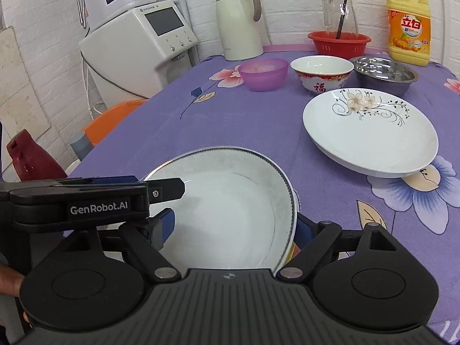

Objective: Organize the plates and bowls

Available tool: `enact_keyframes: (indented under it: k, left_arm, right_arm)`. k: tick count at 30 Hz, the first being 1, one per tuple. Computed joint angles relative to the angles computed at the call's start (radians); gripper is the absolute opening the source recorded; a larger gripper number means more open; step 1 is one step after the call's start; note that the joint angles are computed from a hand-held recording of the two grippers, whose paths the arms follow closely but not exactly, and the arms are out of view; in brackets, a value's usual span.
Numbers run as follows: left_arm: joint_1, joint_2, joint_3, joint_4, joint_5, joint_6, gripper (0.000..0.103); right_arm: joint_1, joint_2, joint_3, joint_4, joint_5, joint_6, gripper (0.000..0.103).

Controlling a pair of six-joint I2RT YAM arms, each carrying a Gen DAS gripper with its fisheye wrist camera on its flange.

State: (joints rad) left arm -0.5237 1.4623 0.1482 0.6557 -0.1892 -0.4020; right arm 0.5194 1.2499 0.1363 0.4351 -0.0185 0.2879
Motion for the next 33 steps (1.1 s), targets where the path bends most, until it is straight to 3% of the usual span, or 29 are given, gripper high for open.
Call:
enact_keyframes:
  k: [4,7,10,15,18,25,33]
  left_arm:
    - [0.03,-0.078,-0.049,0.075,-0.006,0.019,0.066]
    - [0.066,-0.144,-0.037,0.023,0.023,0.024,0.072]
    - [0.068,-0.148,-0.019,0.003,0.025,0.028,0.072]
    - [0.074,-0.038,0.052,-0.009,0.112,0.002,0.072]
    - [0.075,0.035,0.126,-0.039,0.16,-0.01,0.072]
    - [0.064,0.239,0.432,-0.185,0.236,0.004,0.072]
    - [0.037,0.528,0.809,-0.368,0.239,0.041,0.072]
  right_arm:
    - [-0.075,-0.113,-0.078,0.063,-0.042,0.016,0.103]
    - [-0.169,-0.292,-0.114,-0.008,-0.06,-0.014,0.103]
    - [-0.325,-0.322,-0.118,-0.013,-0.134,-0.053,0.103]
    - [-0.603,-0.02,-0.056,0.186,-0.26,-0.129,0.103]
    - [-0.672,0.183,0.038,0.251,-0.267,-0.162,0.103]
    - [-0.672,0.501,0.305,0.211,-0.221,-0.209,0.103]
    - [-0.646,0.585,0.377,0.178,-0.206,-0.302,0.103]
